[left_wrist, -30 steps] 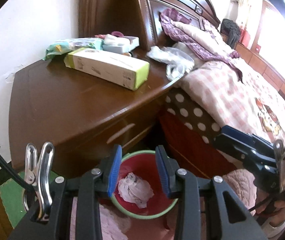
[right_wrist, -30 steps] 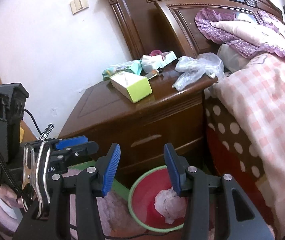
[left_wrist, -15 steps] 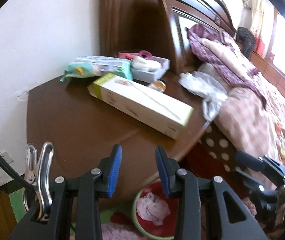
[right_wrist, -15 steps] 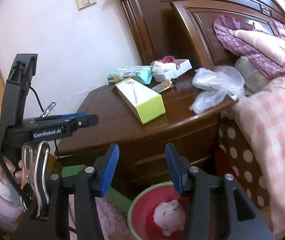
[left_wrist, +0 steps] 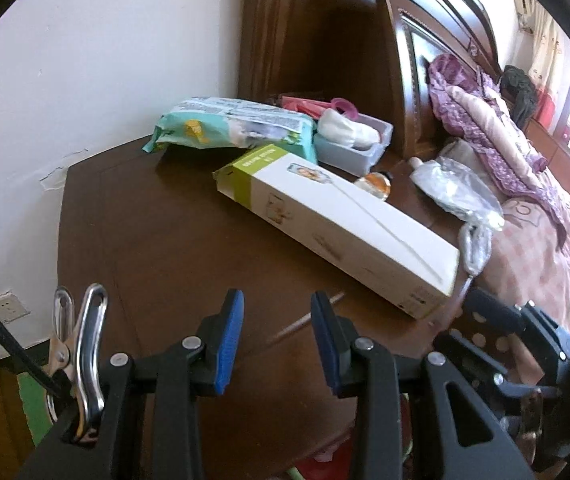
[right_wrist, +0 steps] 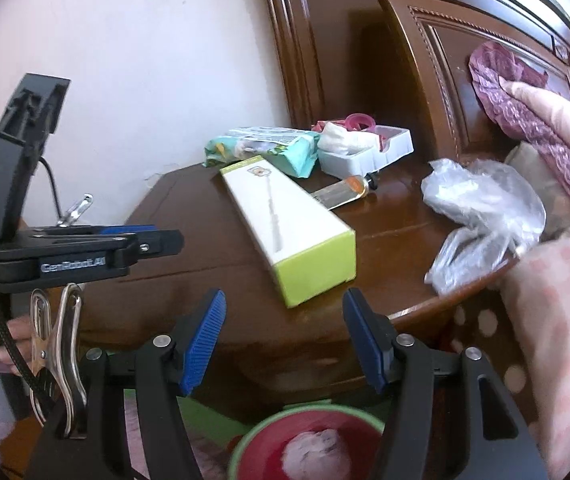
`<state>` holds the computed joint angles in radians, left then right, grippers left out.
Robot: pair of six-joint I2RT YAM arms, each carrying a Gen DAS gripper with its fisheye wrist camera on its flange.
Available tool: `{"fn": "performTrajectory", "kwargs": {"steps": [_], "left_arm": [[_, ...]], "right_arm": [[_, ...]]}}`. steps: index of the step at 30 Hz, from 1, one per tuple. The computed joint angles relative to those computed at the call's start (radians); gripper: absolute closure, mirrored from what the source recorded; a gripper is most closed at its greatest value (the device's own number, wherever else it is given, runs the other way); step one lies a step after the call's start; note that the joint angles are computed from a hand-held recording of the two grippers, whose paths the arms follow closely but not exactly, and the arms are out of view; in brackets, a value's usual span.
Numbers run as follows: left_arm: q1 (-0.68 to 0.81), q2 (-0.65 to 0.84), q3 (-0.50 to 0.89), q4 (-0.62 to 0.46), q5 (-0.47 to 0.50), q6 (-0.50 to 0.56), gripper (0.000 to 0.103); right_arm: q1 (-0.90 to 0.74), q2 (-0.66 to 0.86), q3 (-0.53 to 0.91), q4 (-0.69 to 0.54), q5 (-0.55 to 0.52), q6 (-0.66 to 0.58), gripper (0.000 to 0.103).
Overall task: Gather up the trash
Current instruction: 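Grasp the white-and-green selfie stick box with both grippers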
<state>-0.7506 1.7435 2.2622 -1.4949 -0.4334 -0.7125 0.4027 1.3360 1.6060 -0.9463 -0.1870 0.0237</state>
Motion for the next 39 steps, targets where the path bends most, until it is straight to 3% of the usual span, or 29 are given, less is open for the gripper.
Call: {"fn": "performTrajectory", "kwargs": {"steps": [4, 9, 16, 21, 27, 39], "left_arm": [[0.043, 0.008, 0.004, 0.016, 0.014, 0.014, 0.067], [0.088, 0.063, 0.091, -0.001, 0.027, 0.035, 0.065], [0.132, 0.133, 0.203, -0.001, 0.042, 0.061, 0.055], [0.18, 0.114, 0.172, 0.045, 0.051, 0.051, 0.046], [0.237, 0.099, 0.128, 0.084, 0.049, 0.032, 0.045], [0.223, 0.043, -0.025, 0.236, 0.14, 0.106, 0.042]], "right_arm": [[-0.028, 0.039, 0.01, 0.033, 0.024, -0.012, 0.041], [-0.11, 0.091, 0.019, 0.078, -0.024, 0.007, 0.041], [-0.181, 0.163, 0.058, 0.114, -0.064, 0.022, 0.041], [-0.214, 0.17, 0.057, 0.159, -0.155, 0.06, 0.041], [-0.222, 0.206, 0.082, 0.189, -0.245, 0.138, 0.041], [-0.206, 0.249, 0.099, 0.206, -0.271, 0.17, 0.041]]}}
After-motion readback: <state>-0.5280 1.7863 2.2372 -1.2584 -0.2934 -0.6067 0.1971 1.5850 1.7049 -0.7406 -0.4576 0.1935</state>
